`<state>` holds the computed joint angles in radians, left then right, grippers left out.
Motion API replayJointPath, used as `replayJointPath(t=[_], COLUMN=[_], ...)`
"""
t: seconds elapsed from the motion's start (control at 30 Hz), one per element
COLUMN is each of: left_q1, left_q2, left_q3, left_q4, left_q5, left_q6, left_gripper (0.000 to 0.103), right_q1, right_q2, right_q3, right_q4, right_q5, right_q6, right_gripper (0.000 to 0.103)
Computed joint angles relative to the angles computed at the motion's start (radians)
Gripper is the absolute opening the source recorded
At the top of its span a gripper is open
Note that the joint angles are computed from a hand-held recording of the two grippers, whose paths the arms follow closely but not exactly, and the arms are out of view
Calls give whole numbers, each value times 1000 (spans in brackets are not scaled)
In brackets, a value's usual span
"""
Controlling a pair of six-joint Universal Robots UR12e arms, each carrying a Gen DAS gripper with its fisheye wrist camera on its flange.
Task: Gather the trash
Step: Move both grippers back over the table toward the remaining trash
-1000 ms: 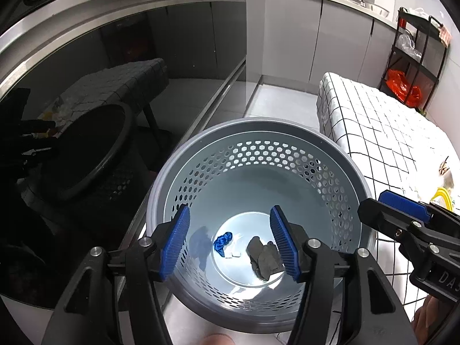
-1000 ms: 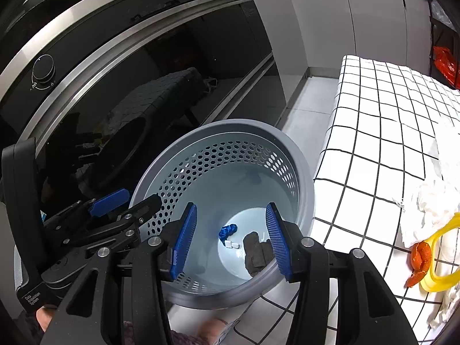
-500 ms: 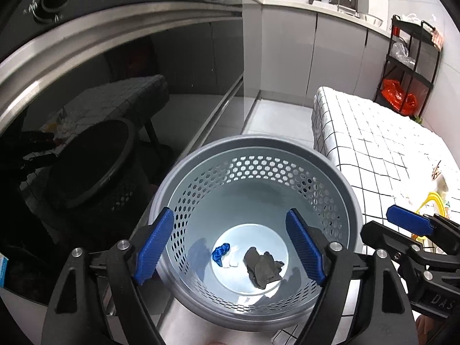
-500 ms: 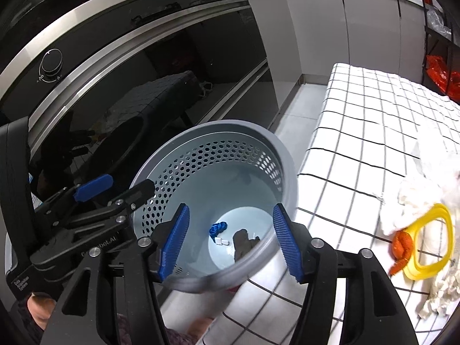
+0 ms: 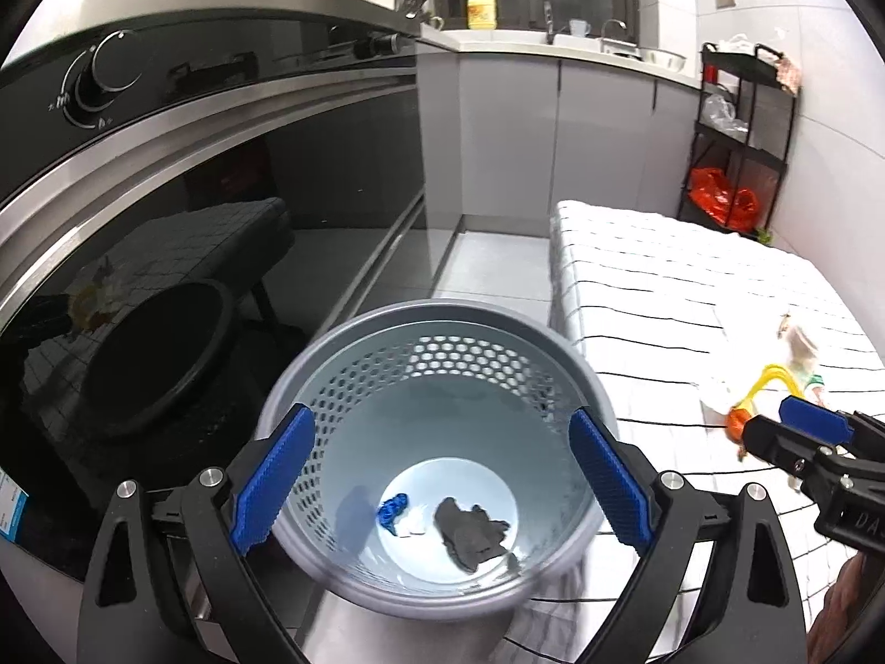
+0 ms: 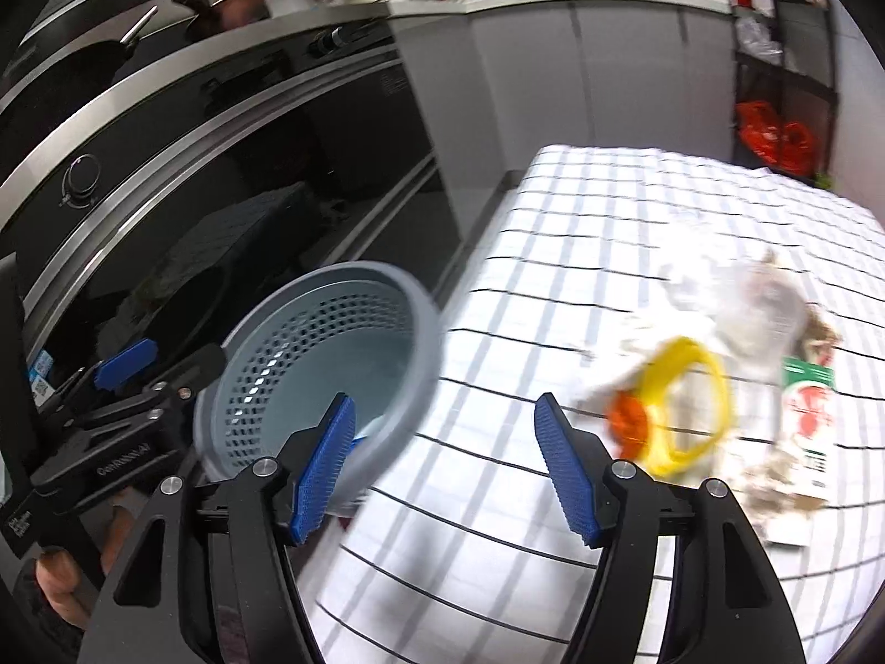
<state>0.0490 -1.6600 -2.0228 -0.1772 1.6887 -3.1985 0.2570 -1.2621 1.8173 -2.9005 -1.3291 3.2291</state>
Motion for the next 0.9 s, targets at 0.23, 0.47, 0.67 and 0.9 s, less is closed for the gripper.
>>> replayJointPath(t=[0.23, 0.47, 0.67, 0.9], left_q1=[-27, -71, -110, -155], left_q2=[6, -7, -28, -64], left_q3=[-10, -5, 11, 39], left_q4=[22, 40, 34, 7], left_q5=[-40, -58, -73, -65], left_q6=[5, 13, 9, 24], left_gripper=[92, 93, 93, 94], right_q1=[-48, -117, -163, -189], right_q2=[-52, -101, -123, -129], right_q3=[73, 143, 175, 186], right_q4=[-43, -37, -36, -9], right_q5=[-68, -126, -142, -143], right_q6=[18, 56, 98, 105], right_gripper=[66, 67, 67, 67])
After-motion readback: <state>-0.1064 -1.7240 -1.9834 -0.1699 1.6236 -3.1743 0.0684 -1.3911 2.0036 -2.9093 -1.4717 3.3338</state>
